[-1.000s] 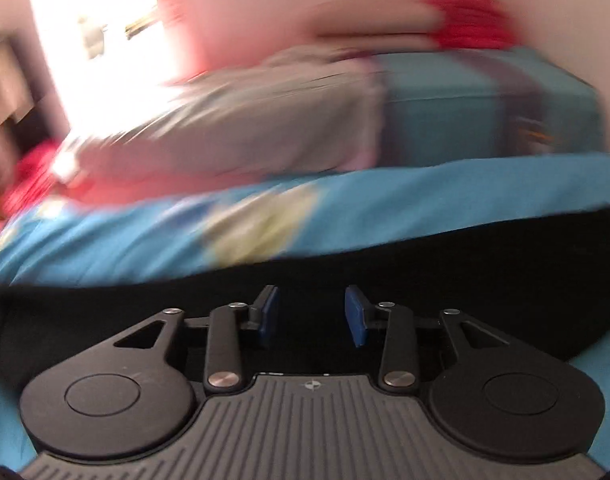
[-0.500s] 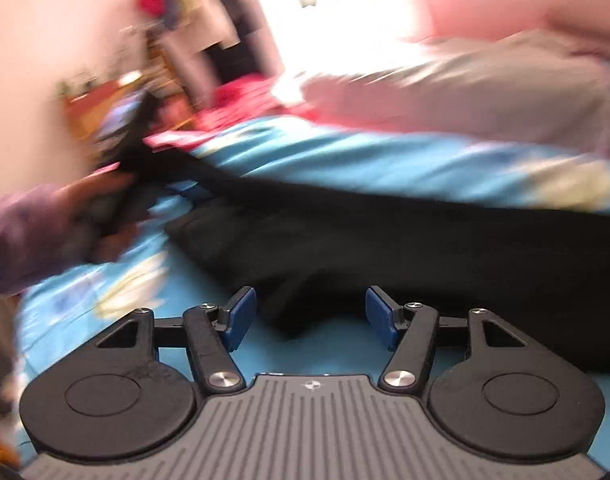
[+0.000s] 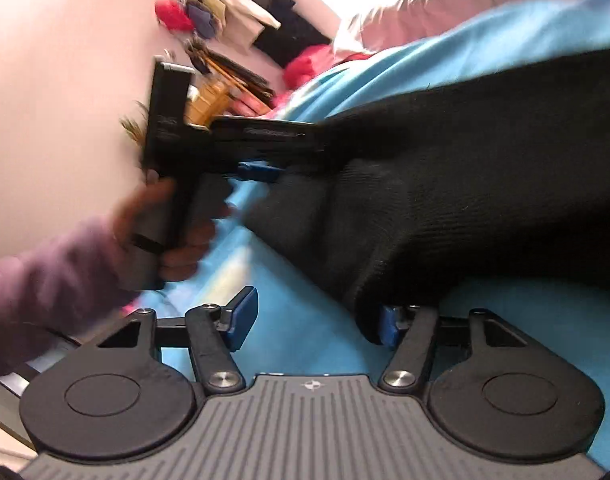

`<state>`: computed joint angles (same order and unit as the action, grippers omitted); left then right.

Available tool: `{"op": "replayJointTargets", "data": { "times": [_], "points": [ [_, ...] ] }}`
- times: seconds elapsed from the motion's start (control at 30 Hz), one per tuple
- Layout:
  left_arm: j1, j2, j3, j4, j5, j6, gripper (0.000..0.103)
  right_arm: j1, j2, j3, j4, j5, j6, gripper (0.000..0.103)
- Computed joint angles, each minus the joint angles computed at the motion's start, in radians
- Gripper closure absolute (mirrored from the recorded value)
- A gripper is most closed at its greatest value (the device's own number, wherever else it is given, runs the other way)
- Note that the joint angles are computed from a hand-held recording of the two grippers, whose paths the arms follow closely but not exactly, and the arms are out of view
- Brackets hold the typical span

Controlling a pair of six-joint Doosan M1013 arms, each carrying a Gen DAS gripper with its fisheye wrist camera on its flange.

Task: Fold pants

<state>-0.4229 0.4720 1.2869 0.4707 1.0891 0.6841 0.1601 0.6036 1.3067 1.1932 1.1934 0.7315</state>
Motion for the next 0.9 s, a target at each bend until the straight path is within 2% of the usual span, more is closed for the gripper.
{"op": "replayJointTargets", "data": {
  "times": [0.1,0.13,0.17,0.2,0.23,0.27,0.3,0.37,0.4,0.5,0.53,0.57,0.63,0.7,0.73,0.8,0.83,0.9],
  "points": [
    [0.0,-0.002,0.007,0.008,-0.009,-0.003,0.0,-0.009,0.012,0.017,0.136,-0.144,0.135,0.052],
    [-0.002,-0.002,0.007,0.013,-0.009,-0.005,0.0,-0.008,0.014,0.019,0.152,-0.153,0.15,0.05],
    [-0.003,-0.001,0.007,0.015,-0.008,-0.006,0.0,-0.006,0.01,0.021,0.139,-0.135,0.143,0.049],
    [-0.003,0.0,0.005,0.016,-0.005,-0.005,0.0,-0.003,0.022,-0.003,0.097,-0.065,0.131,0.05],
    [-0.003,0.001,0.003,0.015,-0.002,-0.004,0.0,0.004,0.037,-0.035,0.034,0.039,0.113,0.047],
    [-0.003,0.002,0.0,0.013,0.003,0.0,0.0,0.007,0.033,-0.045,-0.017,0.092,0.084,0.046],
    [-0.004,0.005,-0.004,0.012,0.01,0.004,0.0,0.003,0.017,-0.04,-0.051,0.092,0.039,0.046],
    [-0.004,0.007,-0.009,0.014,0.017,0.005,0.0,0.0,-0.014,-0.028,-0.117,0.037,0.036,0.042],
    [-0.004,0.007,-0.01,0.013,0.018,0.004,0.0,-0.003,-0.027,-0.031,-0.154,0.005,0.07,0.036],
    [-0.005,0.008,-0.01,0.015,0.019,0.002,0.0,-0.032,-0.074,0.03,-0.085,-0.123,0.012,0.033],
    [-0.005,0.008,-0.01,0.018,0.019,0.0,0.0,-0.037,-0.09,0.055,-0.034,-0.185,-0.005,0.03],
    [-0.006,0.008,-0.01,0.019,0.019,0.0,0.0,-0.042,-0.109,0.089,-0.001,-0.245,-0.025,0.023],
    [-0.006,0.009,-0.01,0.02,0.021,-0.002,0.0,-0.027,-0.125,0.119,-0.015,-0.397,-0.017,0.018],
    [-0.007,0.01,-0.012,0.021,0.024,-0.002,0.0,-0.018,-0.12,0.119,-0.095,-0.487,0.026,0.024],
    [-0.007,0.01,-0.012,0.021,0.025,-0.002,0.0,-0.024,-0.115,0.115,-0.121,-0.514,0.05,0.033],
    [-0.007,0.011,-0.014,0.02,0.028,0.0,0.0,-0.06,-0.115,0.128,-0.077,-0.563,0.054,0.036],
    [-0.007,0.011,-0.015,0.02,0.028,0.0,0.0,-0.068,-0.12,0.136,-0.085,-0.616,0.079,0.036],
    [-0.008,0.011,-0.015,0.02,0.029,0.0,0.0,-0.082,-0.128,0.144,-0.168,-0.716,0.165,0.069]
  ]
}}
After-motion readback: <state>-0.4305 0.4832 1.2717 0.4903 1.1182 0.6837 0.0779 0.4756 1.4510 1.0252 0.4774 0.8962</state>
